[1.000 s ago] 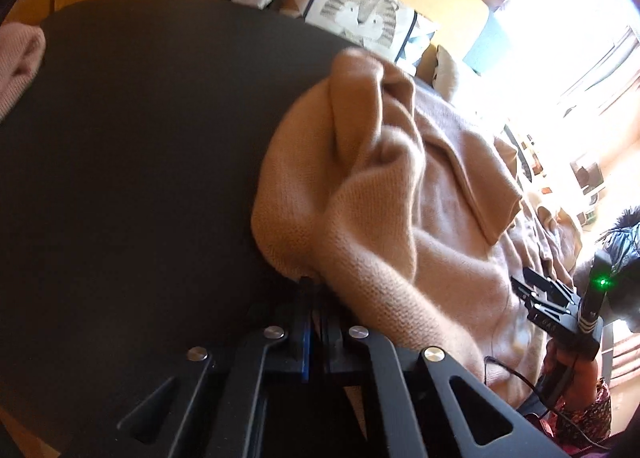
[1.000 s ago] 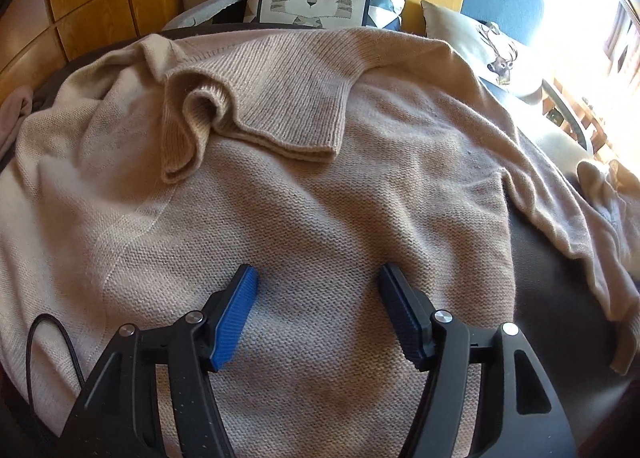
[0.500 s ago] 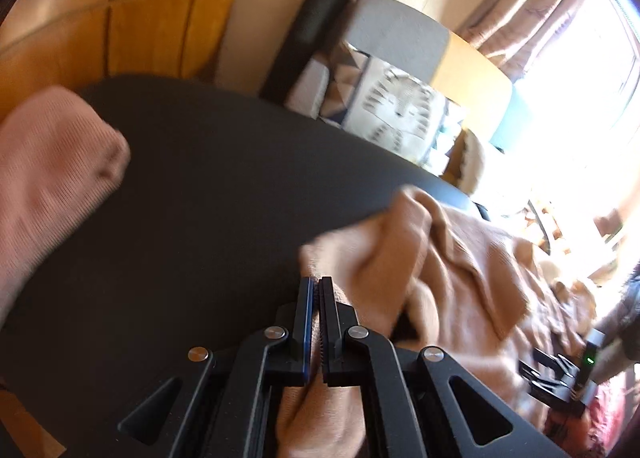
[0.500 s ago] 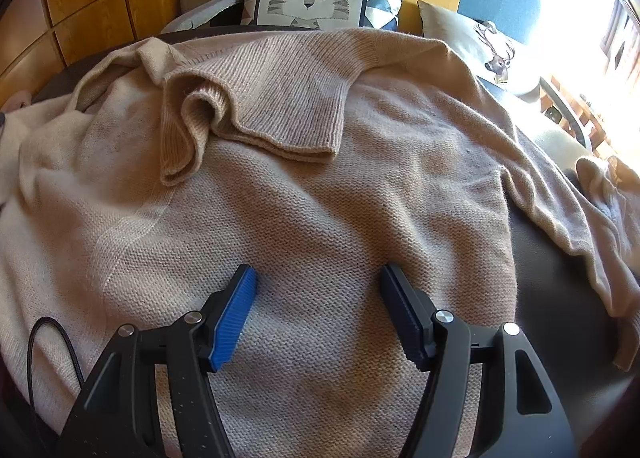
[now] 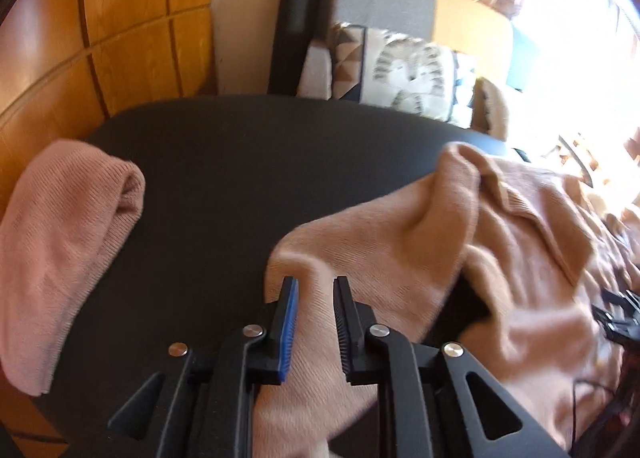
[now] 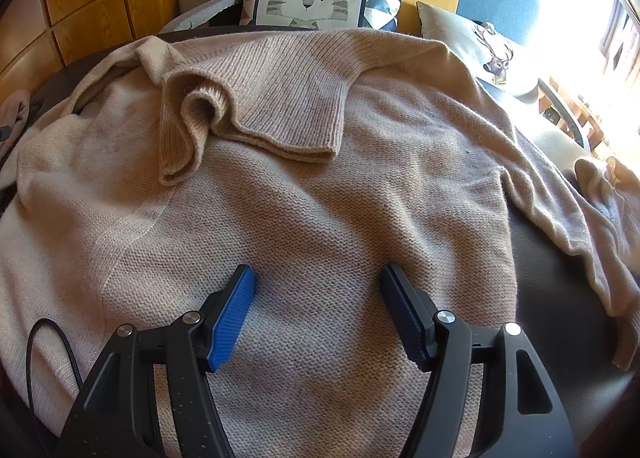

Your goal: Fold clothes

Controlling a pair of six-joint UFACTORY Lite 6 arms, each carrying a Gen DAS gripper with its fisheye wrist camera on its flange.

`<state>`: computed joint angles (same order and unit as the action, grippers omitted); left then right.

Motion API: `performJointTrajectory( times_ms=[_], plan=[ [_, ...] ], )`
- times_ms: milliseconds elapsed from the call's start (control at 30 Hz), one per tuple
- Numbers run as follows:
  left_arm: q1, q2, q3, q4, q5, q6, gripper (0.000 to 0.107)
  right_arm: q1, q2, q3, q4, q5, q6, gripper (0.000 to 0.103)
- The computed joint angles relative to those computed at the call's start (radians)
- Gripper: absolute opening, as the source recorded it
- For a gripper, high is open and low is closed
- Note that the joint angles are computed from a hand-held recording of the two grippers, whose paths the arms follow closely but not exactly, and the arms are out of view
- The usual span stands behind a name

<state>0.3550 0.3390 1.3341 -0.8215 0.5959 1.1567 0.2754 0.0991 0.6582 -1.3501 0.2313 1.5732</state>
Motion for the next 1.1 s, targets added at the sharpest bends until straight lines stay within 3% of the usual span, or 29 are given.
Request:
performJointTrajectory(
  times_ms=[100, 200, 367, 533, 633, 667, 700, 767, 900, 1100],
  plan=[
    [0.135, -0.079, -0.066, -0.096, 0.153, 0.180, 0.028, -0.002, 0.000, 0.001, 0.012, -0.004, -0.012, 0.069],
    [0.156, -0.051, -0.010, -0.031, 0.211, 0.139, 0.029, -0.012, -0.004, 0.002, 0.029, -0.018, -0.034, 0.070],
    [0.215, -0.072, -0.080, 0.039, 0.232, 0.129, 0.029, -0.008, -0.004, 0.002, 0.022, -0.015, -0.023, 0.070],
    [0.218, -0.047, -0.134, -0.003, 0.256, 0.188, 0.029, -0.003, 0.002, 0.011, 0.062, -0.009, -0.058, 0.070],
    [0.168, -0.024, -0.169, -0.038, 0.177, 0.203, 0.029, 0.002, 0.007, 0.018, 0.080, 0.000, -0.070, 0.070],
    [0.153, -0.025, -0.172, -0.041, 0.156, 0.178, 0.026, 0.004, 0.008, 0.019, 0.082, 0.003, -0.072, 0.070],
    [0.141, -0.019, -0.162, -0.036, 0.144, 0.138, 0.014, 0.005, 0.009, 0.021, 0.085, 0.005, -0.074, 0.070],
    [0.115, -0.017, -0.124, -0.016, 0.136, 0.045, 0.005, 0.003, 0.004, 0.018, 0.099, 0.001, -0.091, 0.070],
    [0.095, -0.040, -0.012, -0.030, 0.174, -0.022, 0.005, -0.003, 0.000, 0.021, 0.135, -0.003, -0.131, 0.070],
    [0.077, 0.080, 0.340, 0.011, 0.237, -0.200, 0.004, 0.006, 0.000, 0.018, 0.111, 0.004, -0.097, 0.070]
  ],
)
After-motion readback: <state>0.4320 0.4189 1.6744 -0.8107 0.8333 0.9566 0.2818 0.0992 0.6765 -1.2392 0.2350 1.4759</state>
